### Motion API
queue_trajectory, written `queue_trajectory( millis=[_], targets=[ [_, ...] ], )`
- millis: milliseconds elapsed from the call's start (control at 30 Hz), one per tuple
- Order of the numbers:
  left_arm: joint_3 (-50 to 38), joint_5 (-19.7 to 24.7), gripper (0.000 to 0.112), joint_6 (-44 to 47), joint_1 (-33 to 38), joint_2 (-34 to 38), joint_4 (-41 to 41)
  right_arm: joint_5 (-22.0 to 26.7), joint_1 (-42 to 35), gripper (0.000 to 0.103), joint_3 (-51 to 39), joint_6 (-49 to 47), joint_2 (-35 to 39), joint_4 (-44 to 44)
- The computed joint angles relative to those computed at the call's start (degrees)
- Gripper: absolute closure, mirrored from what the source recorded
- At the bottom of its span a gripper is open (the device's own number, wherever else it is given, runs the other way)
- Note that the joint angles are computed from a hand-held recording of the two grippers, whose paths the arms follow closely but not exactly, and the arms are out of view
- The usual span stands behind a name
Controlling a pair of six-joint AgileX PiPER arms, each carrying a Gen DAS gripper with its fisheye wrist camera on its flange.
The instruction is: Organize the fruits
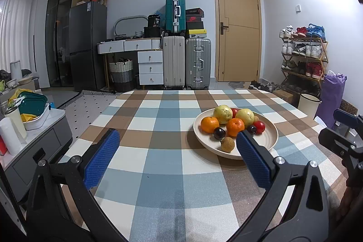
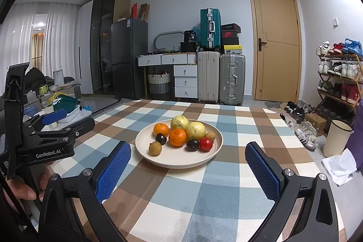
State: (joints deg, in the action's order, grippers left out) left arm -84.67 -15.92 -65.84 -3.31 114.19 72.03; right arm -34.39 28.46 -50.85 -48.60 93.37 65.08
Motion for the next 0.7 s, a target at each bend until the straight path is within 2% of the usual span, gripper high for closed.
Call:
queue_trajectory(
  millis=[700],
  targets=[
    [0.5, -0.2, 0.01, -0.2, -0.1, -0.4, 0.4, 0.0, 0.0, 0.0, 0.0, 0.0, 0.0, 0.0]
  ],
)
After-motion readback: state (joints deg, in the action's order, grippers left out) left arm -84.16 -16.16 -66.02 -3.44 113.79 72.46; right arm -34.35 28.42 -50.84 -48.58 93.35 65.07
